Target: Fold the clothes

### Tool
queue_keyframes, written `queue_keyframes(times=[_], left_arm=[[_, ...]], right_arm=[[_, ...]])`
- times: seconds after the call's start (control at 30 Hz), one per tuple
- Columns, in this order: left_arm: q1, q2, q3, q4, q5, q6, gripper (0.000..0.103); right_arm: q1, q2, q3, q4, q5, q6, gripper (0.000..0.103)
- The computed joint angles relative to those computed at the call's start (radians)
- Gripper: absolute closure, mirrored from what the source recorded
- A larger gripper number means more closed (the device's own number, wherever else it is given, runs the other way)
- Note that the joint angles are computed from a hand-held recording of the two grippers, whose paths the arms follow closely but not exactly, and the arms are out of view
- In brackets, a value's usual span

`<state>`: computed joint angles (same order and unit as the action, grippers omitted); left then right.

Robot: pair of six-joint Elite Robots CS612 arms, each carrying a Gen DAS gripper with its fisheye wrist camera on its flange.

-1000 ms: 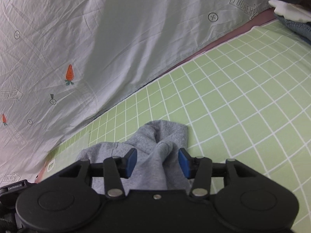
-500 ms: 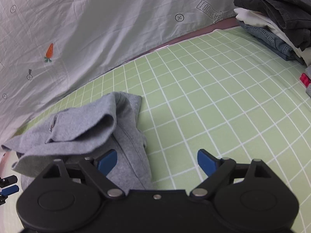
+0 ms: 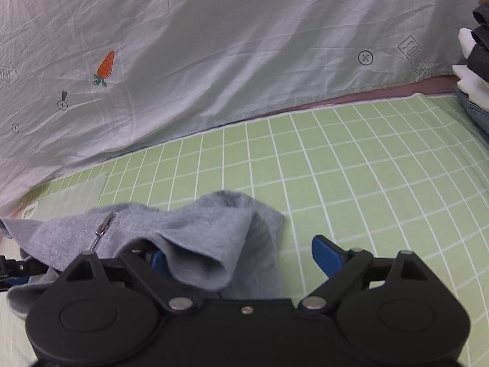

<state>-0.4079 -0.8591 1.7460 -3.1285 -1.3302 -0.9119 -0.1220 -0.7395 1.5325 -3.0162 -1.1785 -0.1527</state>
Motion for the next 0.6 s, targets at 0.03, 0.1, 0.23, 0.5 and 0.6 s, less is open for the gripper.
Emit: queue_keyframes(times=[0.03, 0.1, 0.23, 0.5, 0.6], left_arm=[[0.004, 0.005, -0.012, 0.012, 0.025, -0.020, 0.043], [0.012, 0.008, -0.022, 0.017, 0.048, -0.041, 0.043], [0.017, 0.010, -0.017, -0.018, 0.039, -0.017, 0.043], [0.004, 0.033, -0.041, -0.010, -0.048, 0.202, 0.043], [0.008, 0.049, -0.056, -0.004, -0.067, 0.183, 0.045]], right_arm=[[0.009, 0.016, -0.028, -0.009, -0.020, 0.014, 0.011], [0.018, 0.036, -0.066, -0.029, -0.045, 0.047, 0.011], [0.015, 0.039, -0.067, -0.050, -0.057, 0.076, 0.011], [0.000, 0.012, 0.001, -0.040, -0.005, -0.010, 0.018], [0.007, 0.016, -0.002, -0.020, 0.019, -0.083, 0.032]])
